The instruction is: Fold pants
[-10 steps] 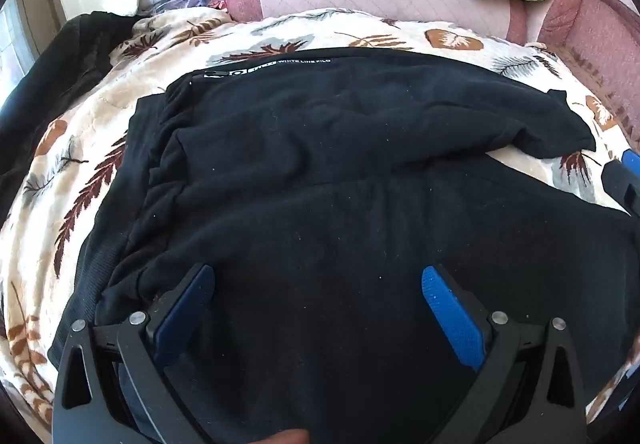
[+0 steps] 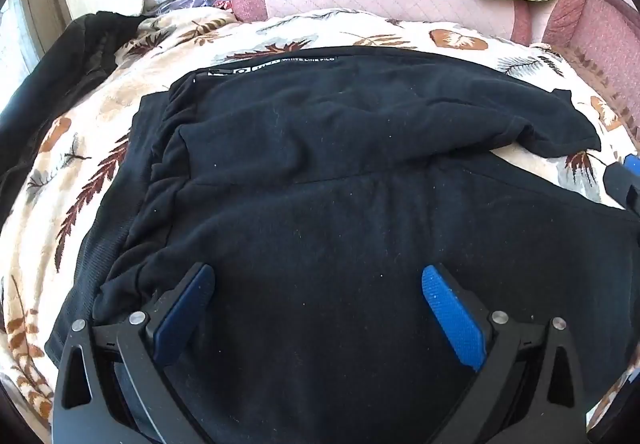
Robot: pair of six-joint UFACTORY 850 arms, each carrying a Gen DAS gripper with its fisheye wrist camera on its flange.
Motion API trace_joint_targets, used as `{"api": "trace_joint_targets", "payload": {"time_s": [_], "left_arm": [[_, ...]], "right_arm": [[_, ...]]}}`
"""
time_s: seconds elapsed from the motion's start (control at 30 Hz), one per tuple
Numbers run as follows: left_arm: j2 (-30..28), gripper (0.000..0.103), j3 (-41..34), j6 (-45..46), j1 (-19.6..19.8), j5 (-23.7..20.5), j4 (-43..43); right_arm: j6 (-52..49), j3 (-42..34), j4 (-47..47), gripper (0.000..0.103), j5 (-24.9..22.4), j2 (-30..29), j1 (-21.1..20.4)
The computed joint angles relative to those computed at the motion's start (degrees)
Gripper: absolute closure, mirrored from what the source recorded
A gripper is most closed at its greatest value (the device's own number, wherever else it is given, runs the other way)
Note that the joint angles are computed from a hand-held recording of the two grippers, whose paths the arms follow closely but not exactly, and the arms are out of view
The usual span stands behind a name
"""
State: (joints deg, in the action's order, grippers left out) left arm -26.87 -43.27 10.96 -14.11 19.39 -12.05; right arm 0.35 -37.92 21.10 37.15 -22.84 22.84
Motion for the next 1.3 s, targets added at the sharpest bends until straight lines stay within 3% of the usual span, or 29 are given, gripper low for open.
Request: {"api": "trace_joint_targets", "payload": {"time_s": [0.3,1.3], "left_arm": [[0.2,0.000,-0.6,-1.4,0.7,-2.9,3.6],[0.8,0.000,0.1,-1.0,0.5,-1.7,3.5]], "right_arm": [[-2.4,0.3,2.9,0.000,-2.1,1.3,0.7],[-1.7,-0.4,1.7,0.000,-3.7,0.0,-0.1]]}}
